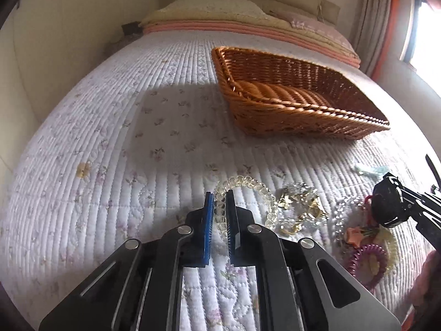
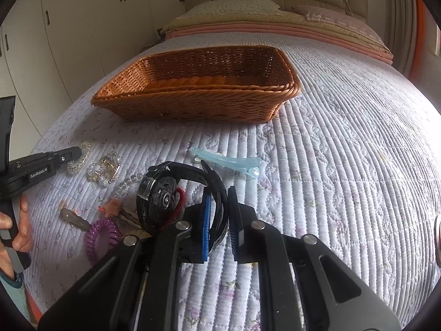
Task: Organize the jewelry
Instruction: 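Grasp the clear beaded bracelet with the left tool while the right tool grasps the black watch, then carry bracelet and watch into the wicker basket and open both tools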
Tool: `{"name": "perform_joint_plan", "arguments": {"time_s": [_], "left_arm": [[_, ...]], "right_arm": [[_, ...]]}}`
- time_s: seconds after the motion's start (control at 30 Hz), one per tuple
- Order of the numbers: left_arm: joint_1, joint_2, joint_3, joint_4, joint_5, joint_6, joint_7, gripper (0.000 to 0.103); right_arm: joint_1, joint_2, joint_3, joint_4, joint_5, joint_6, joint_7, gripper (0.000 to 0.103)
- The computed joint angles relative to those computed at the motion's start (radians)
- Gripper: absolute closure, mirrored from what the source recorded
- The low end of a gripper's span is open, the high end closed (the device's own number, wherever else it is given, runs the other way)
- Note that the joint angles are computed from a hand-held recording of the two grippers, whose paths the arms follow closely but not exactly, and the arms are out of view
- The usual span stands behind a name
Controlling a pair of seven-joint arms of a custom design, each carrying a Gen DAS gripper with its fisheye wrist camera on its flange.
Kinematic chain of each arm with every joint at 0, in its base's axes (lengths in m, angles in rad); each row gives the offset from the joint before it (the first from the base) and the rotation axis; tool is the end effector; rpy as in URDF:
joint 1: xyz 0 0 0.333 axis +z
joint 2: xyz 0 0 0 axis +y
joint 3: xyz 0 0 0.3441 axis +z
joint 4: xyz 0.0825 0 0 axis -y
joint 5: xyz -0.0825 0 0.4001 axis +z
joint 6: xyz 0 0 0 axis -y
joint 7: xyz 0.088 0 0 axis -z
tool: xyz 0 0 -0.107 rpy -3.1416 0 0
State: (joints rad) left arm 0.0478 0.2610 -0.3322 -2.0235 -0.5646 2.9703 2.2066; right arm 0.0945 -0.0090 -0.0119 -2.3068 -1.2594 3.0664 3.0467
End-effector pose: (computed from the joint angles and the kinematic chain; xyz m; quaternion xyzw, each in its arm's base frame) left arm 0.6402 -0.1345 0.4150 -0.5321 0.7643 -0.3263 0.1618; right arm 0.5260 0.1197 0.4165 -0.5921 0.6995 -0.2630 0.3014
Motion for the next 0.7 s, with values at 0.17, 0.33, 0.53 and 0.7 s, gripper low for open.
{"name": "perform_joint_plan", "arguments": {"time_s": [0.17, 0.33, 0.53, 0.7], "left_arm": [[0.154, -0.081, -0.193, -0.010, -0.428, -0.002, 0.397, 0.096], [0.123, -0.100, -0.193, 0.068, -0.588, -0.042, 0.545, 0.096], [-0.068, 0.043, -0.047, 0.260, -0.320, -0.024, 0.300, 0.096], [-0.219, 0.213, 0.107, 0.458, 0.020, -0.105, -0.042, 0.096]], "right_arm": [[-0.020, -0.052, 0.008, -0.003, -0.115, 0.012, 0.135, 0.093], [-0.042, -0.088, 0.024, 0.055, -0.182, 0.002, 0.188, 0.093], [-0.037, 0.035, 0.005, 0.226, 0.053, -0.024, -0.069, 0.093], [-0.071, 0.199, 0.042, 0.365, 0.551, -0.070, -0.547, 0.093]]}}
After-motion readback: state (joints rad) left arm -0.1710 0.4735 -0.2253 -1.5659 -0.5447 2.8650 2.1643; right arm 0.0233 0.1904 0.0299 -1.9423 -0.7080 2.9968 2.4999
